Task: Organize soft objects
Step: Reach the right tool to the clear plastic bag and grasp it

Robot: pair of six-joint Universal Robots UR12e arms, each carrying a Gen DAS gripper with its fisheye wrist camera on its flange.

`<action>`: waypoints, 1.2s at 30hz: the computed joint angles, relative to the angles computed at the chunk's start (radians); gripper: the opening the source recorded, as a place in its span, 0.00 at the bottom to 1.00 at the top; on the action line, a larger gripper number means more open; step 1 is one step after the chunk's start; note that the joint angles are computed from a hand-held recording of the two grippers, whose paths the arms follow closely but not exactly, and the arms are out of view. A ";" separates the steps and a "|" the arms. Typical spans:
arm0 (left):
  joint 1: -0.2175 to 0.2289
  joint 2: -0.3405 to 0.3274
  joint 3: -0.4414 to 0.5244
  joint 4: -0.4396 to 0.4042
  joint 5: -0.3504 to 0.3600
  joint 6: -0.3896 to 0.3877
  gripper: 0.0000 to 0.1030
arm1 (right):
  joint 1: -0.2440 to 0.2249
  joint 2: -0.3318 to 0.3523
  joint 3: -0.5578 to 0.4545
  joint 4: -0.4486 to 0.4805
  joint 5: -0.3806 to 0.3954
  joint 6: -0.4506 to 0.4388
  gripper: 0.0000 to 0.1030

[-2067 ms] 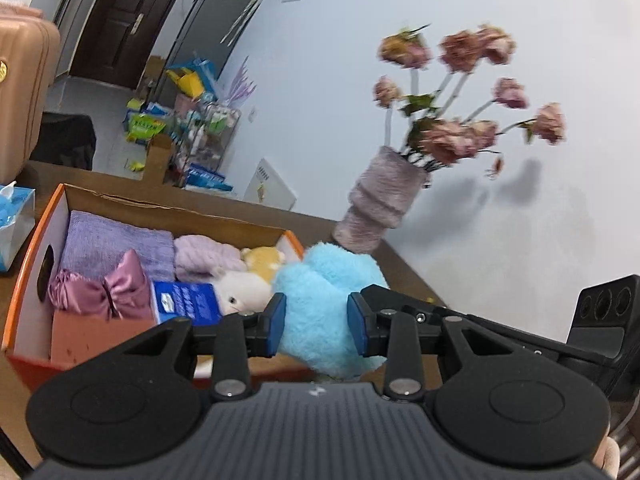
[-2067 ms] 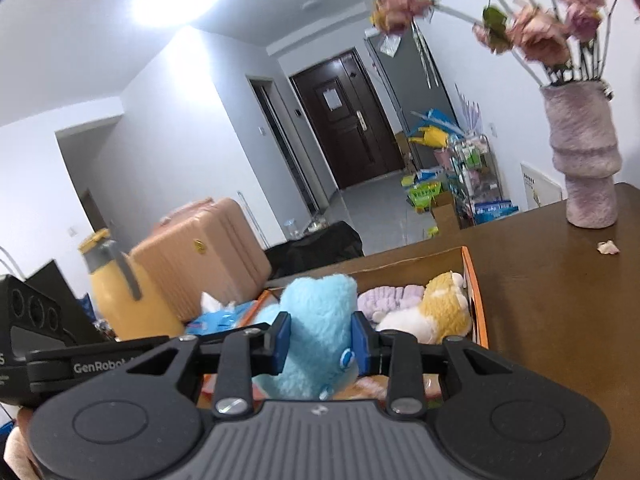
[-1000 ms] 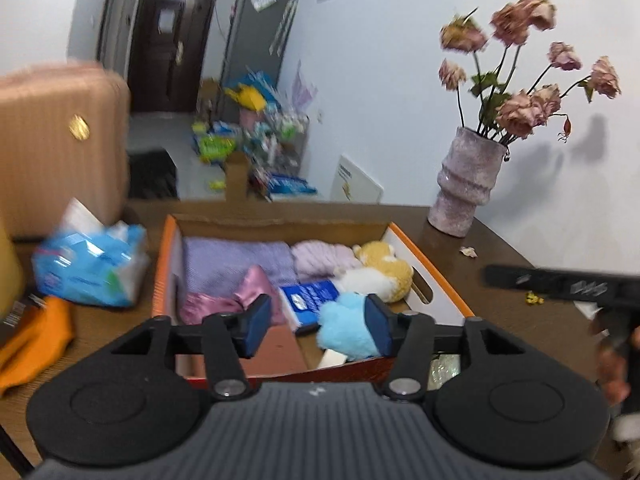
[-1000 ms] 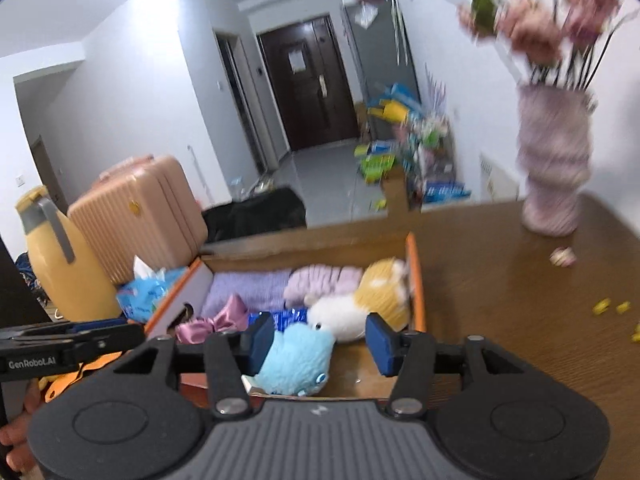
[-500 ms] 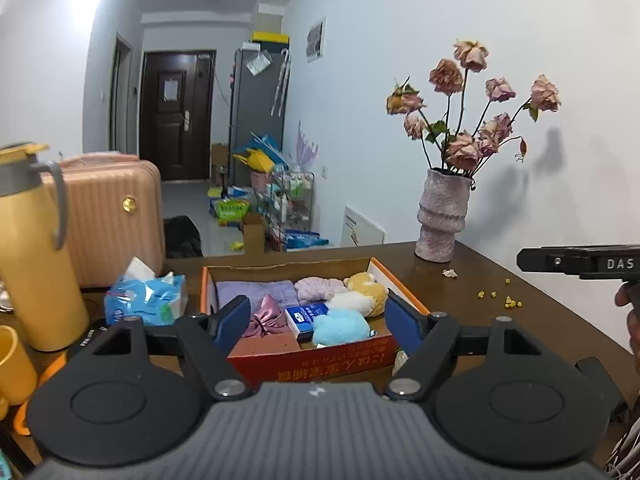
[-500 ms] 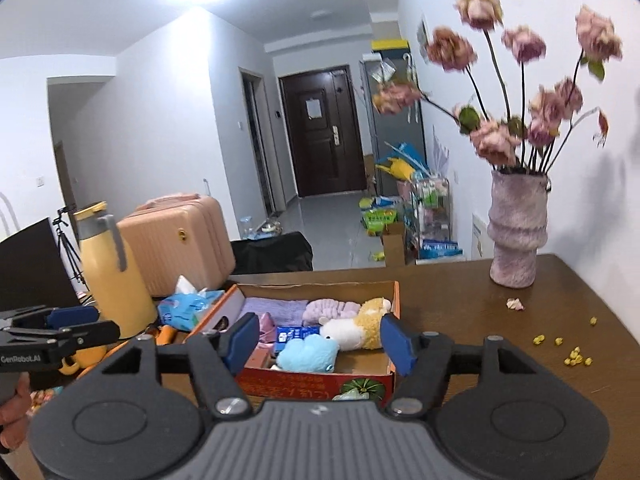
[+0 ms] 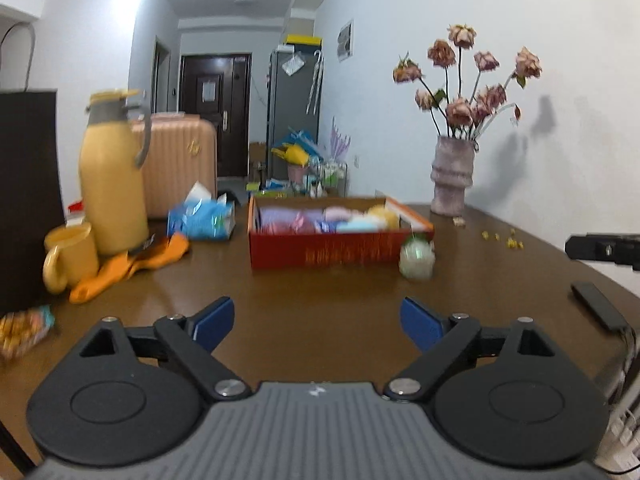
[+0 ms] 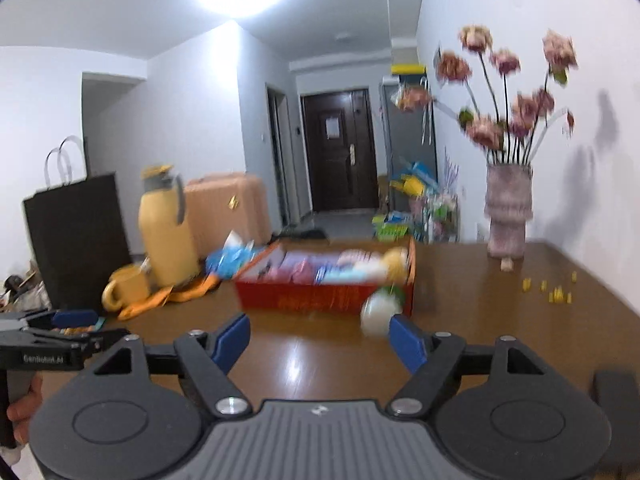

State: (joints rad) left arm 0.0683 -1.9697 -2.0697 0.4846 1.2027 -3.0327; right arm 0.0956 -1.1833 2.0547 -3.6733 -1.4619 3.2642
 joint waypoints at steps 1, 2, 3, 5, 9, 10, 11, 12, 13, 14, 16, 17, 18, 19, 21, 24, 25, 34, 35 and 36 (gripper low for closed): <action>0.006 0.008 -0.018 0.001 -0.007 -0.003 0.93 | 0.003 -0.005 0.018 -0.001 0.004 0.007 0.74; 0.011 0.014 -0.030 -0.003 -0.015 -0.003 0.95 | 0.005 -0.009 0.034 -0.006 0.011 0.010 0.74; 0.014 0.018 -0.038 -0.007 -0.022 -0.002 0.95 | 0.007 -0.012 0.049 -0.011 0.016 0.020 0.74; 0.011 0.020 -0.038 -0.012 -0.018 0.002 0.95 | 0.010 -0.013 0.061 -0.014 0.014 0.035 0.74; -0.002 0.007 -0.013 -0.030 -0.007 -0.015 0.96 | 0.007 -0.006 0.059 -0.018 0.006 0.048 0.74; -0.005 0.002 -0.004 -0.040 -0.009 -0.020 0.96 | 0.005 -0.002 0.055 -0.016 0.003 0.055 0.74; -0.010 -0.003 0.006 -0.052 -0.007 -0.023 0.96 | 0.002 0.003 0.049 -0.010 -0.001 0.062 0.74; -0.015 -0.011 0.018 -0.065 -0.006 -0.023 0.96 | -0.001 0.009 0.040 -0.001 -0.002 0.069 0.74; -0.020 -0.017 0.030 -0.081 -0.006 -0.018 0.96 | -0.004 0.014 0.034 0.007 -0.001 0.074 0.74; -0.026 -0.024 0.044 -0.097 -0.005 -0.014 0.96 | -0.009 0.020 0.027 0.016 0.001 0.079 0.74; -0.039 -0.044 0.080 -0.133 -0.012 -0.005 0.96 | -0.019 0.036 0.004 0.036 0.006 0.090 0.74; -0.044 -0.053 0.096 -0.146 -0.015 -0.003 0.96 | -0.023 0.044 -0.009 0.049 0.009 0.094 0.74; -0.051 -0.066 0.117 -0.156 -0.020 0.000 0.96 | -0.028 0.055 -0.027 0.063 0.010 0.097 0.74; -0.057 -0.082 0.143 -0.165 -0.032 0.003 0.93 | -0.033 0.065 -0.043 0.070 0.013 0.099 0.73; -0.071 -0.112 0.198 -0.200 -0.043 0.003 0.85 | -0.043 0.091 -0.089 0.099 0.011 0.111 0.68; -0.090 -0.170 0.307 -0.278 -0.075 -0.022 0.73 | -0.059 0.139 -0.165 0.131 0.016 0.134 0.60; -0.096 -0.193 0.350 -0.313 -0.089 -0.041 0.69 | -0.066 0.159 -0.197 0.146 0.019 0.151 0.56; -0.137 -0.411 0.738 -0.673 -0.244 -0.094 0.46 | -0.133 0.345 -0.478 0.320 0.159 0.359 0.39; -0.139 -0.431 0.767 -0.690 -0.260 -0.108 0.44 | -0.137 0.358 -0.498 0.333 0.174 0.379 0.39; -0.139 -0.446 0.790 -0.709 -0.279 -0.111 0.41 | -0.140 0.374 -0.520 0.343 0.193 0.392 0.39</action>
State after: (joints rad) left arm -0.0712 -2.4153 -1.2802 -0.2241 0.9233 -3.1435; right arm -0.0447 -0.8088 1.5345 -3.3302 -1.2691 3.6566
